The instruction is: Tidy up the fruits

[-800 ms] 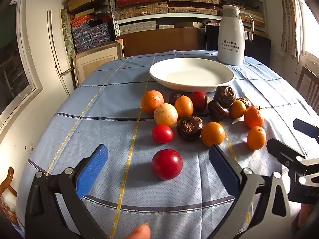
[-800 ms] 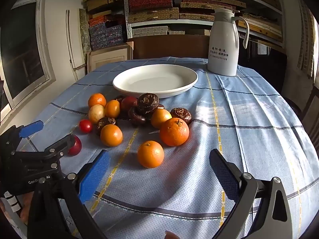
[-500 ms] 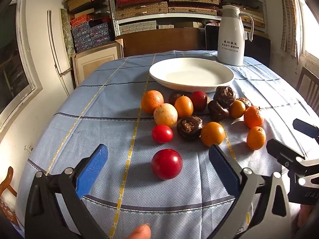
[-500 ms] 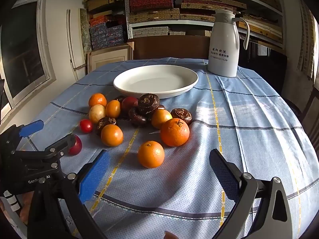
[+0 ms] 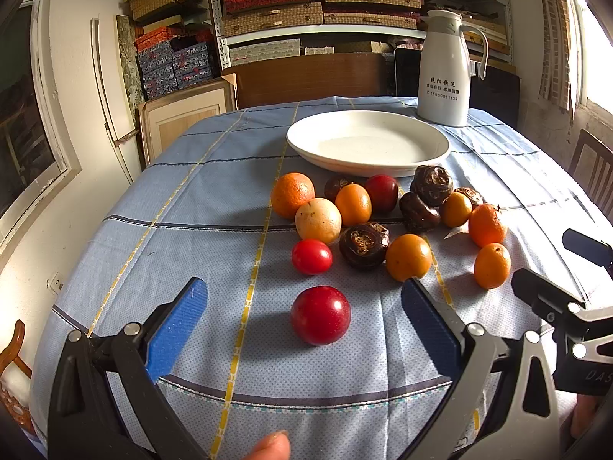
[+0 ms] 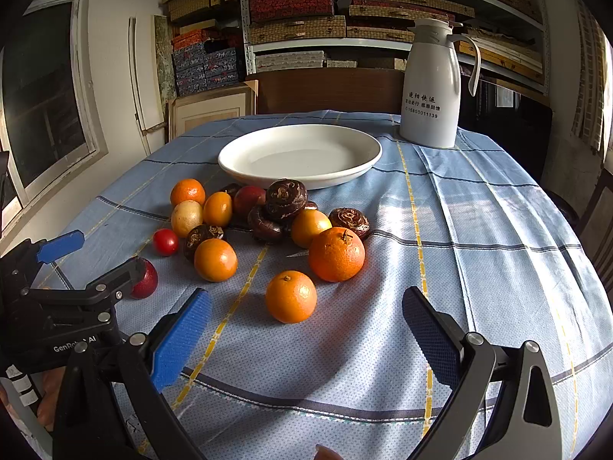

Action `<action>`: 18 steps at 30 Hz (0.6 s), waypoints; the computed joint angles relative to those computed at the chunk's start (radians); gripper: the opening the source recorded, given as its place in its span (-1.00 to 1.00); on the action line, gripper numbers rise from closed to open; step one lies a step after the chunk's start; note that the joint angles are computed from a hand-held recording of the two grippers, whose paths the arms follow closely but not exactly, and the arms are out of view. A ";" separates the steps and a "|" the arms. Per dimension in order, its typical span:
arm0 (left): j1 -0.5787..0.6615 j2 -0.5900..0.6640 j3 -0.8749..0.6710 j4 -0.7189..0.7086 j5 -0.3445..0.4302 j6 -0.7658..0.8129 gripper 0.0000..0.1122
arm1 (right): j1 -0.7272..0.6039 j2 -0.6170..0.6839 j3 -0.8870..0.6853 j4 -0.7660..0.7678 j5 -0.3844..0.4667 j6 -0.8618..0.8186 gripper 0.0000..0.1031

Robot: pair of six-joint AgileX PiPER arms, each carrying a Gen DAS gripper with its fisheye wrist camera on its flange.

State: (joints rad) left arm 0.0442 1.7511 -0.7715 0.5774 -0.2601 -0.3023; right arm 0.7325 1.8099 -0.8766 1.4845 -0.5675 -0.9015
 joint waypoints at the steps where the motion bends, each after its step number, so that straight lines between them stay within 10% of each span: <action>1: 0.000 0.000 0.000 0.000 0.000 0.000 0.77 | 0.000 0.000 0.000 0.000 0.000 0.000 0.93; 18: 0.001 0.000 -0.001 0.012 0.002 -0.013 0.77 | 0.000 0.000 0.000 0.001 0.001 -0.002 0.93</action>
